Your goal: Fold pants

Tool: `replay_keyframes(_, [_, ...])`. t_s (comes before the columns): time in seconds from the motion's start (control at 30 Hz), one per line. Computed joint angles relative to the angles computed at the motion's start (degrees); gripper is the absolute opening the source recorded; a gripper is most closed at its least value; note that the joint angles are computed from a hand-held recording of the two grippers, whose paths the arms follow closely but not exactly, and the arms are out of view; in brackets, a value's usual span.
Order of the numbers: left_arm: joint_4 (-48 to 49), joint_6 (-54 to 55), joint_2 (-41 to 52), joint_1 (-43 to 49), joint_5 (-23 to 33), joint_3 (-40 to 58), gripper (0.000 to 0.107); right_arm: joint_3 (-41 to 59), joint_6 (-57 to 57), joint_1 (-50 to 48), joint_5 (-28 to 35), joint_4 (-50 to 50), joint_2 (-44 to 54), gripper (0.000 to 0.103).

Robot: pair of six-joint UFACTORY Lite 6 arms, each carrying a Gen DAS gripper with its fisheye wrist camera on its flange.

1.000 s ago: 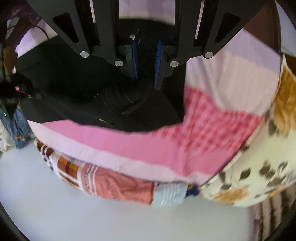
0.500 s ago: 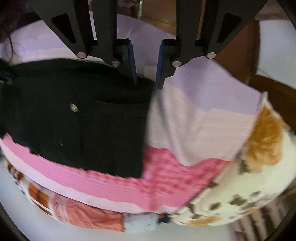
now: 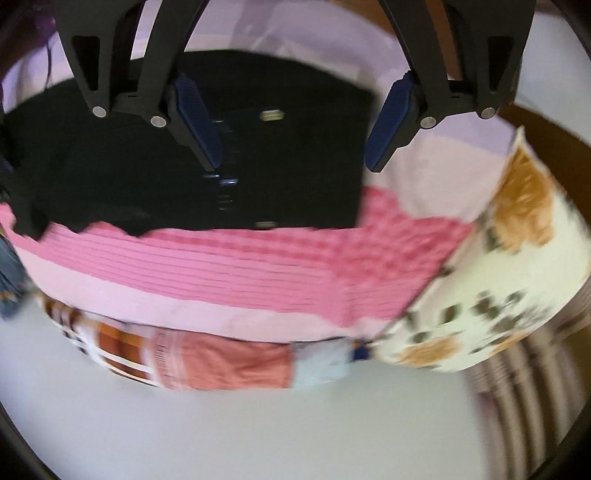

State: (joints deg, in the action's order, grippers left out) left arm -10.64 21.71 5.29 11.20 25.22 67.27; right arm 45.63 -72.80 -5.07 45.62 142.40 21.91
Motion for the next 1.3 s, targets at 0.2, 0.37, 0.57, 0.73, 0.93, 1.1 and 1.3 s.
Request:
replay_keyframes(0.2, [6.06,-9.21,1.69,-13.6,-0.6,-1.09,0.08,4.01,2.49,-8.9,2.78,-8.61,4.46,0.007])
replay_keyframes(0.37, [14.17,-16.55,3.11,-18.09,-2.05,-2.53,0.08,2.89,3.63,-4.92,-6.59,-9.76,-3.95,0.006])
replay_keyframes(0.57, [11.02,-13.57,3.36,-14.73,-0.96,-2.89,0.08,-6.42,11.72,-7.13,-14.68,-19.78,-21.45,0.005])
replay_keyframes(0.73, [8.87,-10.96,2.58,-11.95,-1.08,-4.85,0.08,-18.55,23.56,-10.92,-16.86,-32.53,-34.14,0.005])
replay_keyframes(0.93, [13.09,-14.2,2.64,-11.1,-2.22,-7.78,0.08,-28.65,21.42,-15.05,-12.04,-28.72,-35.43,0.004])
replay_keyframes(1.1, [12.16,-13.6,1.33,-9.89,-2.58,-8.99,0.08,-26.83,26.07,-13.83,-15.61,-34.65,-36.73,0.003])
replay_keyframes(1.3, [11.84,-13.5,0.75,-9.26,-2.37,-9.4,0.08,-32.42,23.56,-19.25,-6.9,-31.59,-38.33,0.01])
